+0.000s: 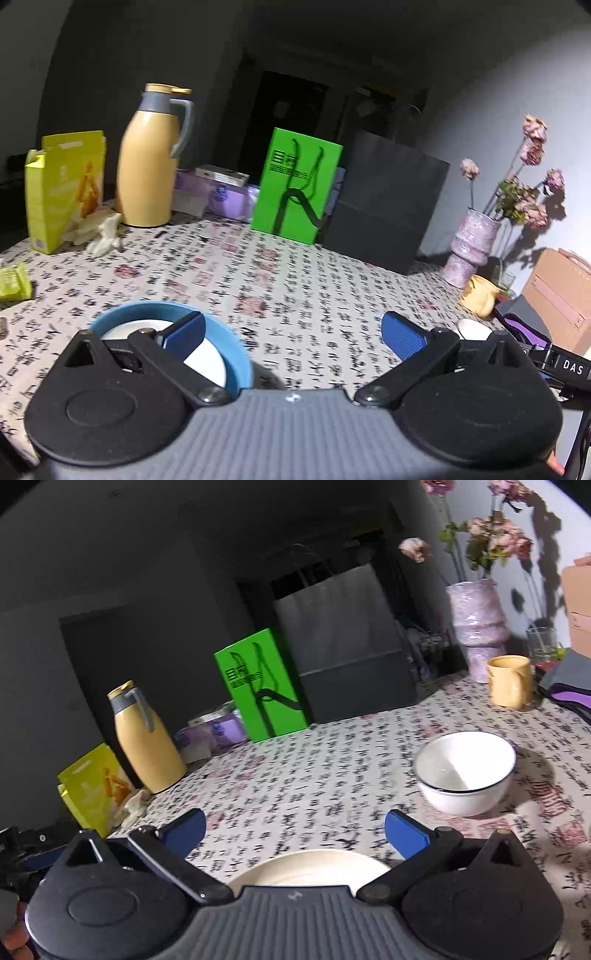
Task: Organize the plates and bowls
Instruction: 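Move both open grippers to the rim of the remaining white bowl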
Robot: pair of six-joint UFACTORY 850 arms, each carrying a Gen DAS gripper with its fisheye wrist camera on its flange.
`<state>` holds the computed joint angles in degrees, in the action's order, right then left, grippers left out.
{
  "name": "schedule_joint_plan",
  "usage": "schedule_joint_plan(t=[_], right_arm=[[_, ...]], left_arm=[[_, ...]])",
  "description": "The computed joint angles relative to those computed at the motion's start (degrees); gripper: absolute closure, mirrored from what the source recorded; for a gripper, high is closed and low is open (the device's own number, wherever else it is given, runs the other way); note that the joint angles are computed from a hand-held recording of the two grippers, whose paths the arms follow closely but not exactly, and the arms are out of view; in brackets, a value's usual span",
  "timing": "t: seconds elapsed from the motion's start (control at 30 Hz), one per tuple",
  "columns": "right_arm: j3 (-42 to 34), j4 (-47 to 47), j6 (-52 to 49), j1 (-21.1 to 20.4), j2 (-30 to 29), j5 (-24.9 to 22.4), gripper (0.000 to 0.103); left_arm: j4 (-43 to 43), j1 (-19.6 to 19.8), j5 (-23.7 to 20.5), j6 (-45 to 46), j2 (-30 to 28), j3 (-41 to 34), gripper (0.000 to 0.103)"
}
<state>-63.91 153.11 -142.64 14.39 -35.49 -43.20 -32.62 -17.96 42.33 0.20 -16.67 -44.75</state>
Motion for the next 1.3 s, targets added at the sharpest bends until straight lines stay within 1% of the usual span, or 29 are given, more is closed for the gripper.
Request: schedule_joint_plan(t=[0.2,0.5,0.7,0.9,1.0,1.1,1.23,1.3], right_arm=[[0.22,0.11,-0.08,-2.35,-0.32,-0.51,0.0],[-1.68,-1.05,-0.05,-5.66,-1.29,-0.03,0.0],[-4.0,-2.98,0.76,-7.71,-2.27,1.24,0.0],[-7.72,-6.05,3.3,-9.23,-3.63,4.16,0.0],[-10.24,-8.99,5.99,-9.91,-4.59,6.06,0.0],[-13.11,-11.85,9.56,-10.23,-5.57,8.93,0.0],[-17.64,-15.06,13.85,-10.35,-7.38,13.56,0.0],[-20.25,-17.01,16.5,-10.39,-8.74,15.69,0.0]], left_arm=[[1.85,-1.75,-1.59,0.58,-2.73,-4.03,0.0],[4.27,-3.74,-6.04,0.81,-7.3,-11.74,0.0],[5.12,-4.2,-11.96,0.85,-11.19,-18.54,0.0],[4.81,-4.58,-19.33,2.11,-15.5,-26.51,0.0],[1.2,-4.83,-22.96,6.08,-17.83,-30.88,0.0],[-3.9,-5.08,-26.08,11.37,-20.26,-35.28,0.0],[-16.6,-5.33,-29.49,22.96,-23.93,-41.69,0.0],[-24.51,-5.42,-30.98,30.67,-25.83,-44.82,0.0]])
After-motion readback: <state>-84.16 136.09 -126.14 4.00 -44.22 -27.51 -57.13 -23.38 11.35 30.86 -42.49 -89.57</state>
